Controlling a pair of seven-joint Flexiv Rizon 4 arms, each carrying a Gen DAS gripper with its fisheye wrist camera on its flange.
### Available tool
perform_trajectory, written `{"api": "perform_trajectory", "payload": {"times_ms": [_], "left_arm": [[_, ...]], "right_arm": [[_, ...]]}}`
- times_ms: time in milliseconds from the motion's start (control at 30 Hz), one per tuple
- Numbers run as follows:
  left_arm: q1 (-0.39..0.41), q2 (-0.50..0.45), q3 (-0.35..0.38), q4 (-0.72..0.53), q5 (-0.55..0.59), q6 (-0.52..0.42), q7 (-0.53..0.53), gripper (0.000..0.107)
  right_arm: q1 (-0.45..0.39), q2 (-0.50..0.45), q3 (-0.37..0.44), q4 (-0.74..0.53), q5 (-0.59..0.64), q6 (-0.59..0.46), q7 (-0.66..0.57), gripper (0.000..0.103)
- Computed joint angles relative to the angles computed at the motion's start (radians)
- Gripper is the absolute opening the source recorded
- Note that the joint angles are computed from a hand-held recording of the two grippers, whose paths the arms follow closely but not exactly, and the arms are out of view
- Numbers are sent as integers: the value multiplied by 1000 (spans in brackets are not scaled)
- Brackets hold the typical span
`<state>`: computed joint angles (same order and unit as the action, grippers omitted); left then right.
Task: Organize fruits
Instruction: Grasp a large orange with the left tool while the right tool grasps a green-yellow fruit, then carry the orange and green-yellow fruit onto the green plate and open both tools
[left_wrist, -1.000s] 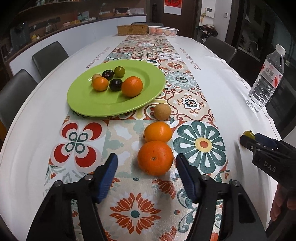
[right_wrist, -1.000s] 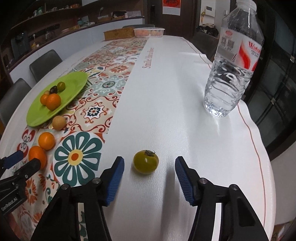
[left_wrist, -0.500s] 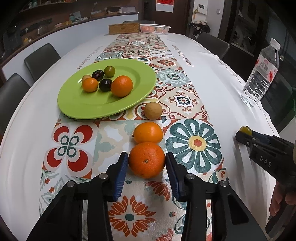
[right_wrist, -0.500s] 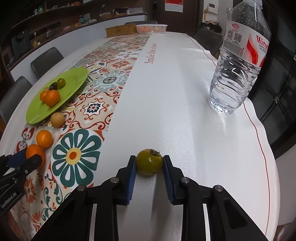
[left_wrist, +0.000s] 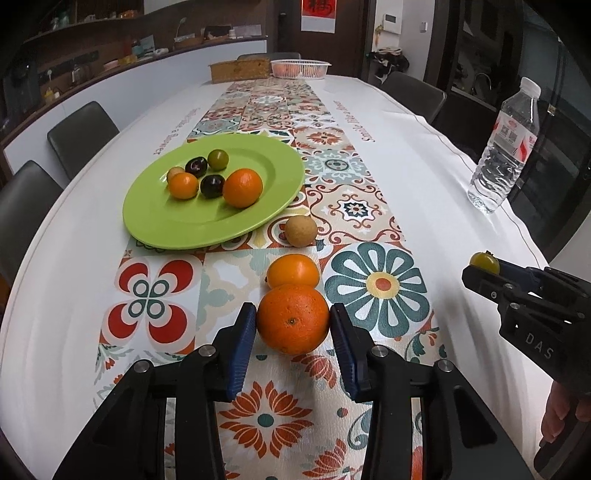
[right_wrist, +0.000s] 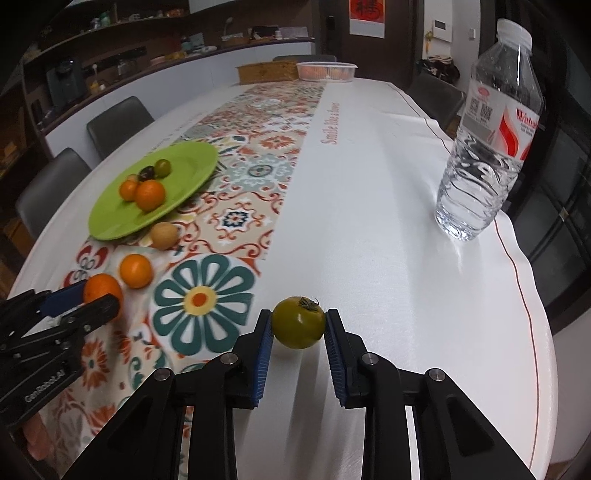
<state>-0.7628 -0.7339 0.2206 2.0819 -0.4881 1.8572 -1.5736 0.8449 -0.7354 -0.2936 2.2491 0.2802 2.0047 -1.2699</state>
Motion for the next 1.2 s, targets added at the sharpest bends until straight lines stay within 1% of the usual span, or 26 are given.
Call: {"api": "perform_trajectory", "payload": {"times_ms": [100, 267, 567, 700, 900, 1033, 1200], "left_arm": [[1, 14, -4, 12, 5, 11, 0, 40], [-22, 41, 7, 39, -8, 53, 22, 40], [9, 96, -59, 99, -67, 158, 104, 40], [35, 121, -97, 124, -101, 200, 138, 40], [84, 154, -152, 159, -134, 267, 180, 40], [125, 172, -185, 179, -135, 302, 196, 40], [181, 188, -212, 193, -117, 327, 202, 40]], "right_arm": [[11, 17, 2, 12, 5, 20, -11, 29], [36, 46, 5, 25, 29, 47, -44, 29], [65, 94, 18, 30, 75, 74, -111, 29], [72, 110, 26, 26, 95, 87, -135, 29], [42, 127, 74, 1, 96, 103, -162, 29], [48, 132, 79, -24, 99, 90, -180, 29], [39, 134, 92, -60, 75, 66, -186, 29]]}}
